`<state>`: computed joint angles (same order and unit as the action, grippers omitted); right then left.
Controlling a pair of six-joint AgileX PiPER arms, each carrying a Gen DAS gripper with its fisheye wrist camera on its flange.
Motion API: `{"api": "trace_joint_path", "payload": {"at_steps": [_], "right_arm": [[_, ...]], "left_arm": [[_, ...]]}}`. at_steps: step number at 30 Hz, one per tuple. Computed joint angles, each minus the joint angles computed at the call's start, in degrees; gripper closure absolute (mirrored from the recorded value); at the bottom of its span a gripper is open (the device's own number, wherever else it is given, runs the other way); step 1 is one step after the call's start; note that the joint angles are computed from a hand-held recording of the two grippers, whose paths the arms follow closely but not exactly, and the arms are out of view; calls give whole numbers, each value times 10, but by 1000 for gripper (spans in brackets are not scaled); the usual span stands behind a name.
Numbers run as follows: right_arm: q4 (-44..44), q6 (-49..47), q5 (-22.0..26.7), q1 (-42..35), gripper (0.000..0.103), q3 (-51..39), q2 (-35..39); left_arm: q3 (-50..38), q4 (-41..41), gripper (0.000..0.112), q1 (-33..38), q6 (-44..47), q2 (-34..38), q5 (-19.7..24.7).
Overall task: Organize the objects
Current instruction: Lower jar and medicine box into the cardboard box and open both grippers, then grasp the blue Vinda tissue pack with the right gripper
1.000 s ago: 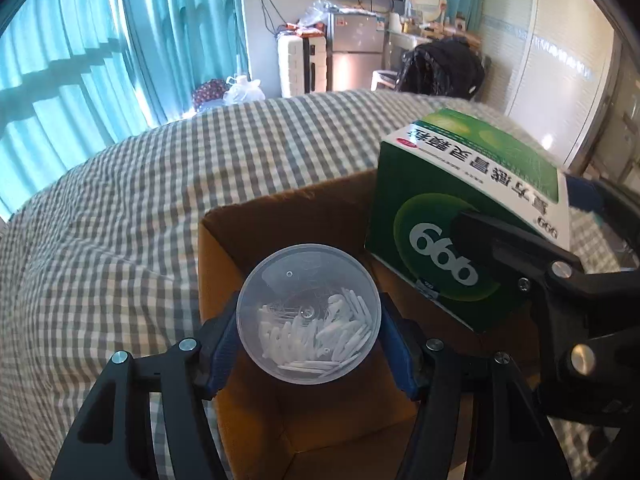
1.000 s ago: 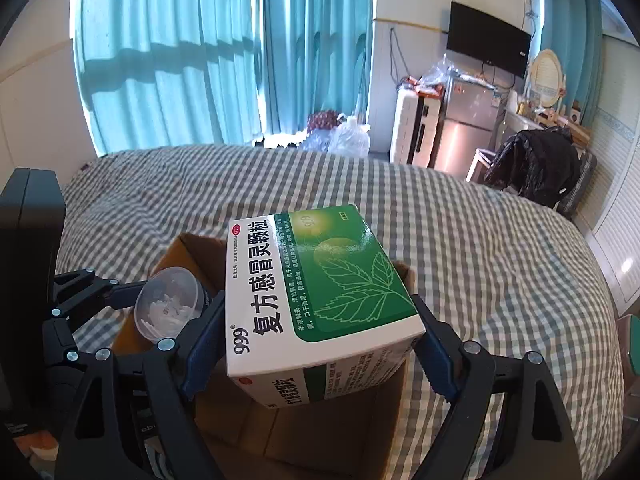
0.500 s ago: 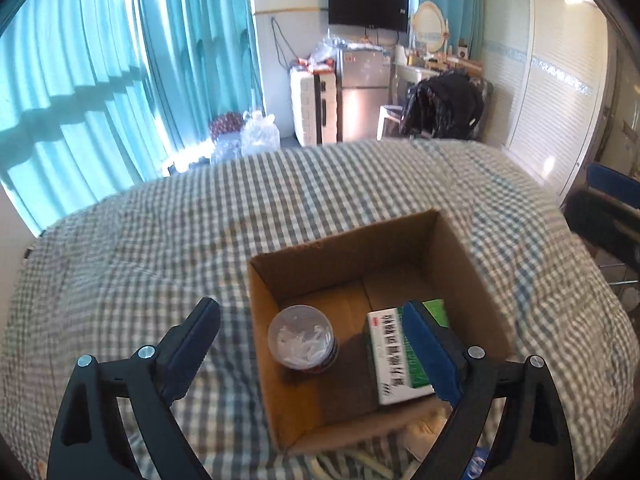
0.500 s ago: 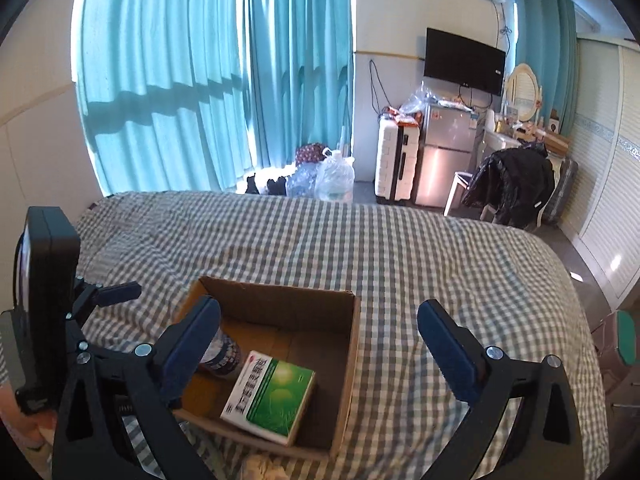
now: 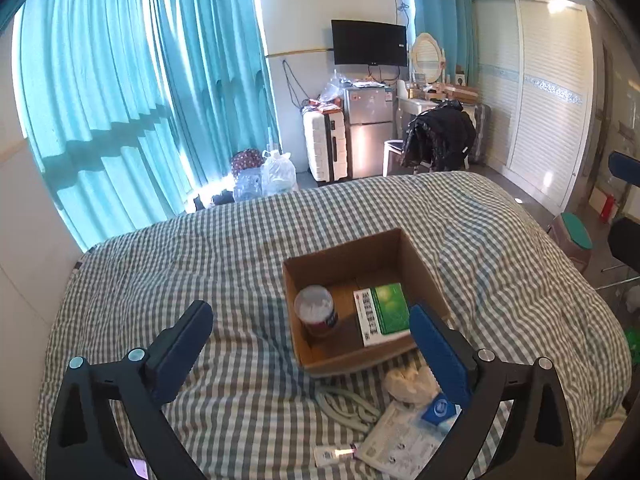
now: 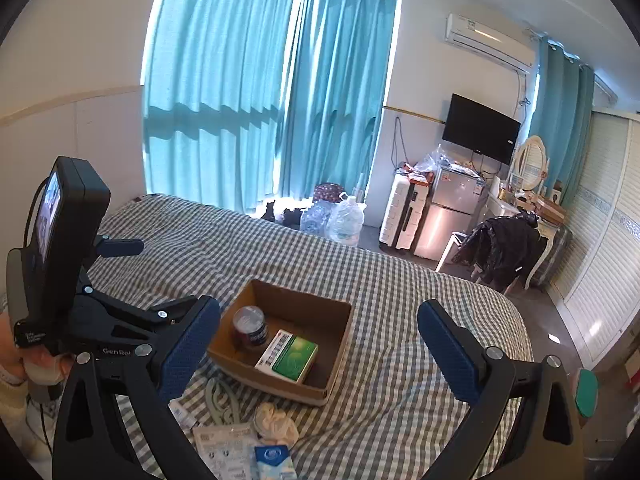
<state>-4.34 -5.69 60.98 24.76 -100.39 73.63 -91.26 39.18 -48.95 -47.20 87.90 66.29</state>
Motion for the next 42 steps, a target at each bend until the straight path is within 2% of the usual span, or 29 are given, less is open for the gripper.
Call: {"api": "trace_joint_path", "payload": {"at_steps": [5, 9, 11, 14, 17, 19, 22, 25, 29, 31, 32, 40, 42], "right_arm": [[30, -15, -30, -9, 4, 137, -75], [52, -28, -76, -18, 4, 267, -103], [57, -33, -106, -17, 4, 331, -101], [66, -51, -143, -21, 4, 405, -85], [85, -68, -171, -30, 4, 454, -48], [101, -88, -186, -36, 4, 471, -26], [86, -82, -219, -30, 4, 496, 15], [101, -94, -225, -32, 6, 503, 47], [100, -90, -229, -31, 19, 510, 73], [112, -101, -228, -36, 35, 514, 76], [117, -106, -228, -39, 49, 518, 75], [116, -107, -247, -42, 49, 536, 33], [115, -107, -247, -46, 49, 538, 16]], "left_arm": [[119, -5, 11, -21, -82, -55, -31], [217, 17, 11, -36, -176, -62, -57], [268, 35, 11, -47, -228, -58, -77], [321, 60, 11, -63, -297, -29, -84], [361, 57, 11, -60, -324, -10, -118], [380, 49, 11, -56, -328, 7, -145], [390, 53, 11, -65, -334, 33, -144], [400, 58, 11, -69, -336, 43, -162], [397, 50, 11, -64, -314, 70, -179], [386, 31, 11, -55, -290, 86, -181], [383, 25, 11, -52, -281, 88, -179], [366, 16, 11, -81, -285, 86, -150], [361, 11, 11, -89, -290, 88, -155]]}}
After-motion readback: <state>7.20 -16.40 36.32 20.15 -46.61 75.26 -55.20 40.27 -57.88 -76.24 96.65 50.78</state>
